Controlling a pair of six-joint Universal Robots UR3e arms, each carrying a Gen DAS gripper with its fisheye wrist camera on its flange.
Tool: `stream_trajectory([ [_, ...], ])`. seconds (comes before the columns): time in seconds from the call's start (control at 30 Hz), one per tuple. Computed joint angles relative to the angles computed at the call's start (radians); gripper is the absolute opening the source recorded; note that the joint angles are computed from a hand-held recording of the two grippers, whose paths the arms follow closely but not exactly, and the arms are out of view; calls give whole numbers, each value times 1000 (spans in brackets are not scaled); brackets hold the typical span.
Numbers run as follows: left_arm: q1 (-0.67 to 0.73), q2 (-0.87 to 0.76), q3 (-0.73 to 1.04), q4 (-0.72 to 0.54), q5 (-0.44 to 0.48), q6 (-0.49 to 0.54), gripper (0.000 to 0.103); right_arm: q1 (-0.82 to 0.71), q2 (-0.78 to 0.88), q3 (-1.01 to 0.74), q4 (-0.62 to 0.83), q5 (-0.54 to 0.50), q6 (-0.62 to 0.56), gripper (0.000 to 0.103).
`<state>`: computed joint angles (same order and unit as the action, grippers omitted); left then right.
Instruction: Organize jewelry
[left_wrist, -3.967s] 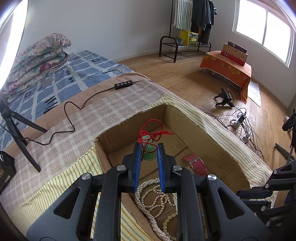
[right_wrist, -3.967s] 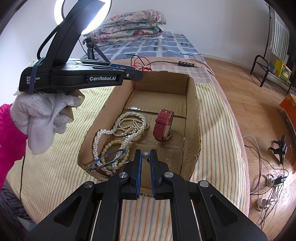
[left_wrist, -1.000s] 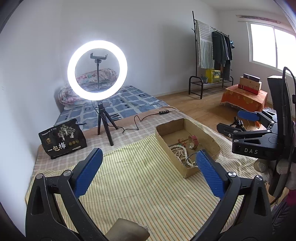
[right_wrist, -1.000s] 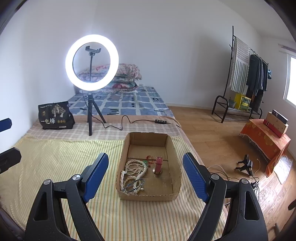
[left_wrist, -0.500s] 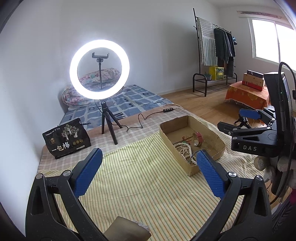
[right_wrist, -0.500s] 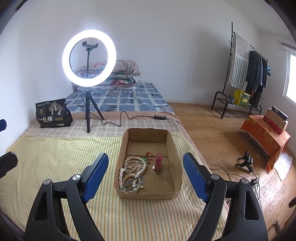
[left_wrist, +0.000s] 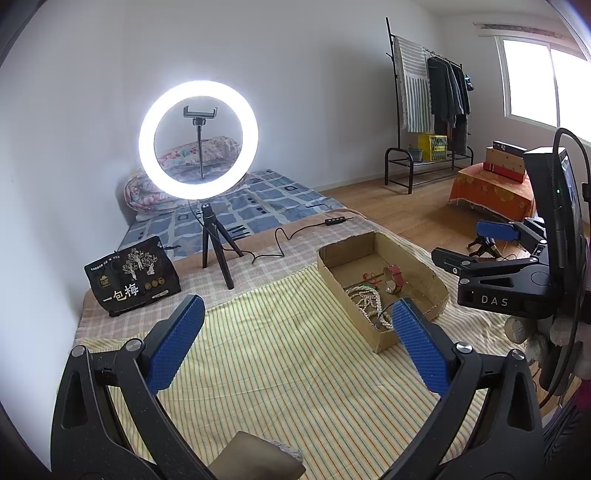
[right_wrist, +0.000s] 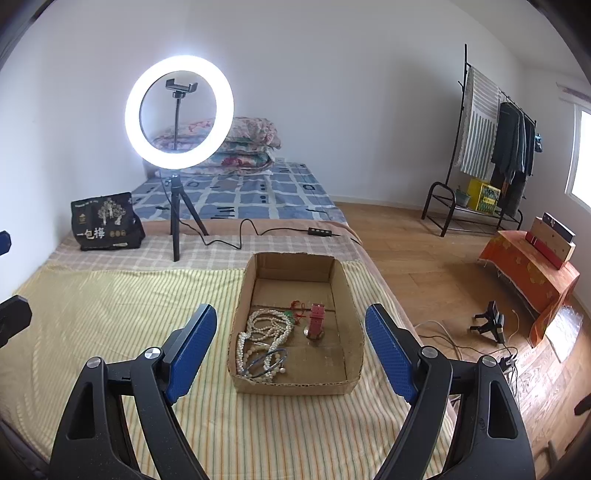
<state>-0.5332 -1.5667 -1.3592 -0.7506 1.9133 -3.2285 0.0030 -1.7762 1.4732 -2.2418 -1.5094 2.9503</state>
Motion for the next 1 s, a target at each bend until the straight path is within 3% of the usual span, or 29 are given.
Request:
stream_trajectory([
  [1.0, -20, -29, 54, -17, 12, -5, 103, -22, -14, 23, 0, 9, -15, 83],
])
